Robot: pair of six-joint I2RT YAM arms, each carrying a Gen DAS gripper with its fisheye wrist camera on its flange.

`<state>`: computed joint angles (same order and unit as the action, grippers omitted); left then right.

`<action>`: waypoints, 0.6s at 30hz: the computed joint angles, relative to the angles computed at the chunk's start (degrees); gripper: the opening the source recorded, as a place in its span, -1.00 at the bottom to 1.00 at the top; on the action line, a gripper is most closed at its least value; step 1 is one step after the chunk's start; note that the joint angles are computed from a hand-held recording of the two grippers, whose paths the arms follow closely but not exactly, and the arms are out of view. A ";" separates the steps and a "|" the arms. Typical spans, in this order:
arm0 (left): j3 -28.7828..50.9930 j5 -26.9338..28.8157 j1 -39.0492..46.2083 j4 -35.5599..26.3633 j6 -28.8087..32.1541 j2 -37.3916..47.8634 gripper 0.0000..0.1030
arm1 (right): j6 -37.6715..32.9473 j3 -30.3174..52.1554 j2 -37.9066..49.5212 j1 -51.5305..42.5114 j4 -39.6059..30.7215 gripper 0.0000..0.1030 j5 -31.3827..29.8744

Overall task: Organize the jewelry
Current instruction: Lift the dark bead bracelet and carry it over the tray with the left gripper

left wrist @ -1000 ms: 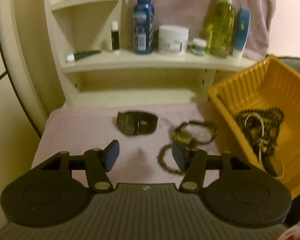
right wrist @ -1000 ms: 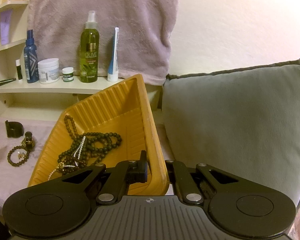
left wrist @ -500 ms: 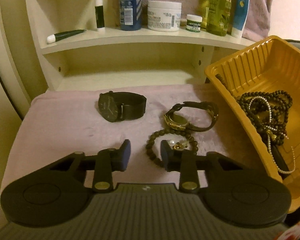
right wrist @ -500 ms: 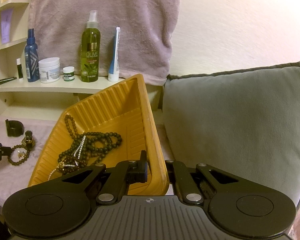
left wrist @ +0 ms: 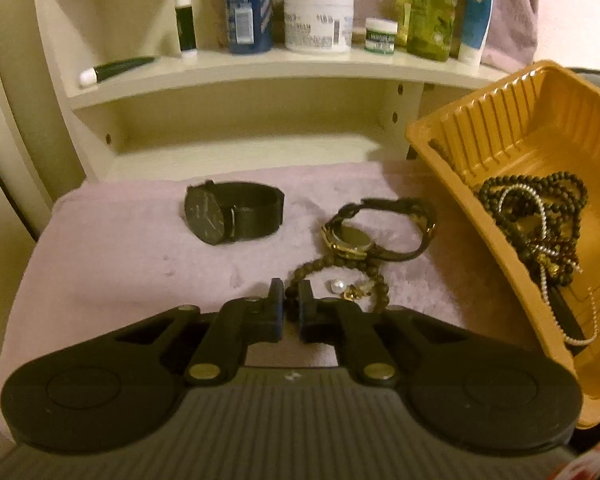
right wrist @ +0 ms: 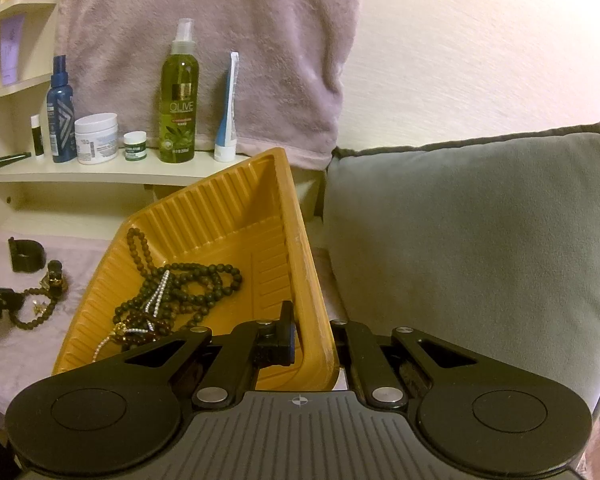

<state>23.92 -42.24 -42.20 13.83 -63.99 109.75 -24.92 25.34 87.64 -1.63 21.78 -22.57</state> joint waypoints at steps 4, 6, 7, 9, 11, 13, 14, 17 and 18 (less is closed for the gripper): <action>-1.47 -1.61 -0.98 -2.84 -0.62 -4.87 -0.89 | -0.03 -0.03 0.04 -0.02 0.17 -0.89 -0.02; -2.02 -2.46 -1.38 -4.56 -0.68 -7.46 -0.89 | -0.05 0.06 0.08 0.03 0.08 -0.89 0.04; -2.31 -2.89 -1.54 -5.27 -0.74 -8.76 -0.89 | -0.05 0.06 0.08 0.03 0.08 -0.89 0.04; -2.73 -3.55 -1.72 -6.77 -0.32 -11.39 -0.89 | -0.07 0.08 0.05 0.03 -0.02 -0.89 0.03; -3.06 -4.18 -1.83 -8.14 0.05 -13.89 -0.89 | -0.04 0.00 0.02 0.07 0.07 -0.89 0.08; -3.22 -4.76 -1.87 -9.79 0.45 -16.35 -0.89 | -0.09 0.11 0.06 0.02 0.04 -0.89 -0.05; -3.48 -4.93 -1.85 -10.32 0.62 -17.56 -0.89 | -0.06 0.14 0.02 0.04 -0.01 -0.89 -0.09; -3.51 -5.64 -2.03 -12.54 0.89 -20.36 -0.89 | -0.04 0.04 -0.17 0.13 0.00 -0.89 -0.06; -3.49 -5.73 -2.07 -13.13 0.97 -21.09 -0.89 | 0.00 -0.03 -0.24 0.15 0.02 -0.89 -0.06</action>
<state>20.43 -47.97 -44.27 0.70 -63.02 88.66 -24.93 25.31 87.40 -1.48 21.80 -22.63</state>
